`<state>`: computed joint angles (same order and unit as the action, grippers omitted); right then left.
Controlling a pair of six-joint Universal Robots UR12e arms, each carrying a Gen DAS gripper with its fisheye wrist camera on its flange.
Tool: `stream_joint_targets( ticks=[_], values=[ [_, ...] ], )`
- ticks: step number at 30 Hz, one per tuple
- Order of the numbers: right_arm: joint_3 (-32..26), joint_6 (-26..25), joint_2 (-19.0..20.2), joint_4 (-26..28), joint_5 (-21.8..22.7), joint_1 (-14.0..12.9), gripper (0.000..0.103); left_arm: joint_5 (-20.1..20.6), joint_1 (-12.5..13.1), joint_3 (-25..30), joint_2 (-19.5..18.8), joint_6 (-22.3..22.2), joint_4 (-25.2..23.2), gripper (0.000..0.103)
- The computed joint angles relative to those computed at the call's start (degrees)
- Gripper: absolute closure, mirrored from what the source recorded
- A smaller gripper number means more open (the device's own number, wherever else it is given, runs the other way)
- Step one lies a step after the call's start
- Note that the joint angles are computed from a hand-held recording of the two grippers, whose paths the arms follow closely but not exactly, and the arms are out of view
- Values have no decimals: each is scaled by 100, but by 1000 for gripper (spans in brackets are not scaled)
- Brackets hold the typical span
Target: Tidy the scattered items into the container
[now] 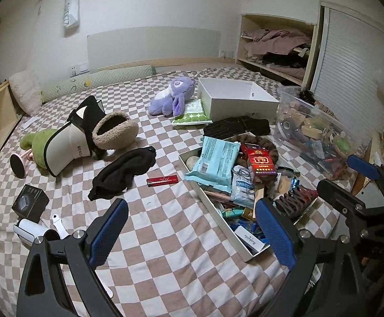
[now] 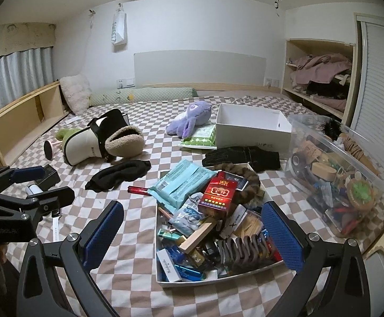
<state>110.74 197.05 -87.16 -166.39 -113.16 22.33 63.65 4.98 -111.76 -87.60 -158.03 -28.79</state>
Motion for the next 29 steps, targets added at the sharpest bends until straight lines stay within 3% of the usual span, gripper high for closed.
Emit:
stream_joint_targets(
  ticks=[16, 29],
  values=[
    [1, -46, -12, -5, -22, 13, 0, -144, 35, 30, 0, 10, -210, 6],
    [-12, -2, -8, 43, -35, 11, 0, -215, 63, -28, 41, 79, -106, 6]
  ],
)
